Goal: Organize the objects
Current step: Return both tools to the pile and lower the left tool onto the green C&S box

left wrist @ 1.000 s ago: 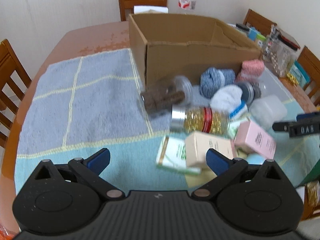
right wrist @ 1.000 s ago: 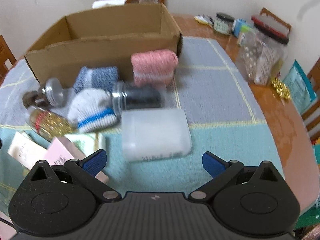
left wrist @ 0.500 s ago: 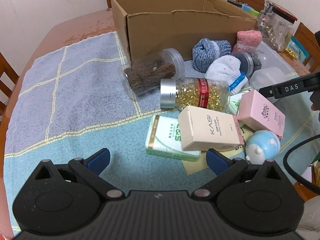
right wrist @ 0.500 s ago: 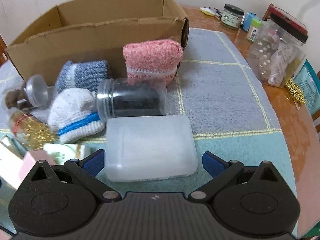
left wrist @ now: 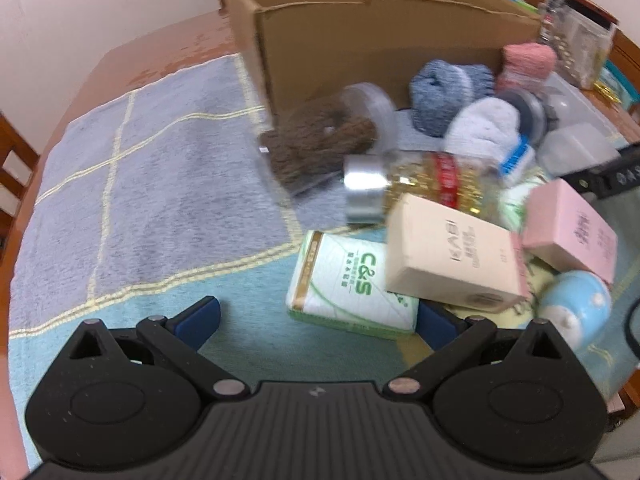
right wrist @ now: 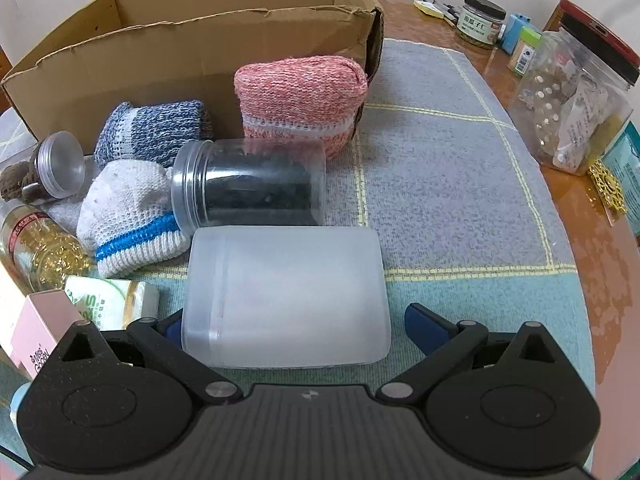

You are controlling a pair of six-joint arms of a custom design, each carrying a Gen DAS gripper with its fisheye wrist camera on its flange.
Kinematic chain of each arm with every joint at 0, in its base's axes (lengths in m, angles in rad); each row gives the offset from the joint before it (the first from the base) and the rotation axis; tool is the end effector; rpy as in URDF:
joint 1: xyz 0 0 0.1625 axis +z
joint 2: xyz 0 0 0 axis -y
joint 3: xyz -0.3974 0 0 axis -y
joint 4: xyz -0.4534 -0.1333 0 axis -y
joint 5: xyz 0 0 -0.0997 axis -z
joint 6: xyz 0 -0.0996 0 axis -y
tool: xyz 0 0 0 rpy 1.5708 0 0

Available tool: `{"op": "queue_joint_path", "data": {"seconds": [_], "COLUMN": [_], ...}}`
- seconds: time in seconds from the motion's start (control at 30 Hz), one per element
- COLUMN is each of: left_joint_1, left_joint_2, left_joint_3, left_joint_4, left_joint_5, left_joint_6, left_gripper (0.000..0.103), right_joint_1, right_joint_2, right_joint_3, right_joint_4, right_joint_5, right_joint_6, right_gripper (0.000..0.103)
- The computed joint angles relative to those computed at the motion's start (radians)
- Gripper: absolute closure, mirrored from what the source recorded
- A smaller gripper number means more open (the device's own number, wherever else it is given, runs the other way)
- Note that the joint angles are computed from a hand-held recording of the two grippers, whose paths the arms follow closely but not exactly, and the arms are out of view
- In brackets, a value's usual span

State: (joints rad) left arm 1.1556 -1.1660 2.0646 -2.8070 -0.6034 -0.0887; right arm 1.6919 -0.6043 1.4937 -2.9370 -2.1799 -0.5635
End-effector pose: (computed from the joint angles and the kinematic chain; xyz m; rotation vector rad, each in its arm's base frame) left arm -0.0255 -0.5916 0.1527 0.1633 2.2034 -0.6514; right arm 0.1650 -0.7240 0.0093 0.6382 -2.3418 0.4069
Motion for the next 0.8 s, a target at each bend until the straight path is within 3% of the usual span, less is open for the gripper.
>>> {"op": "queue_joint_path", "data": {"seconds": [0.2,0.43,0.63,0.8], "left_joint_1": [0.017,0.030,0.036,0.046], "left_joint_2": [-0.012,0.004,0.036,0.042], "left_joint_3": [-0.011,-0.032,-0.055,-0.074], "left_joint_4": [0.016,-0.026,-0.102,-0.097], "left_joint_5": [0.059,0.072,0.036,-0.007], "left_joint_6": [-0.015,0.022,0.099,0.089], "left_gripper": [0.001,0.002,0.011,0.019], "right_joint_1": [-0.005,-0.018,-0.026,-0.026], "right_joint_2": [-0.003,-0.014,-0.021,-0.022], "right_joint_3": [0.000,0.027,0.043,0.043], "right_joint_4": [0.005,-0.046,-0.078,-0.073], "right_joint_5": [0.018,0.061,0.089,0.089], "right_joint_6": [-0.028,-0.079,-0.108,-0.107], "right_gripper": [0.000,0.000,0.000,0.000]}}
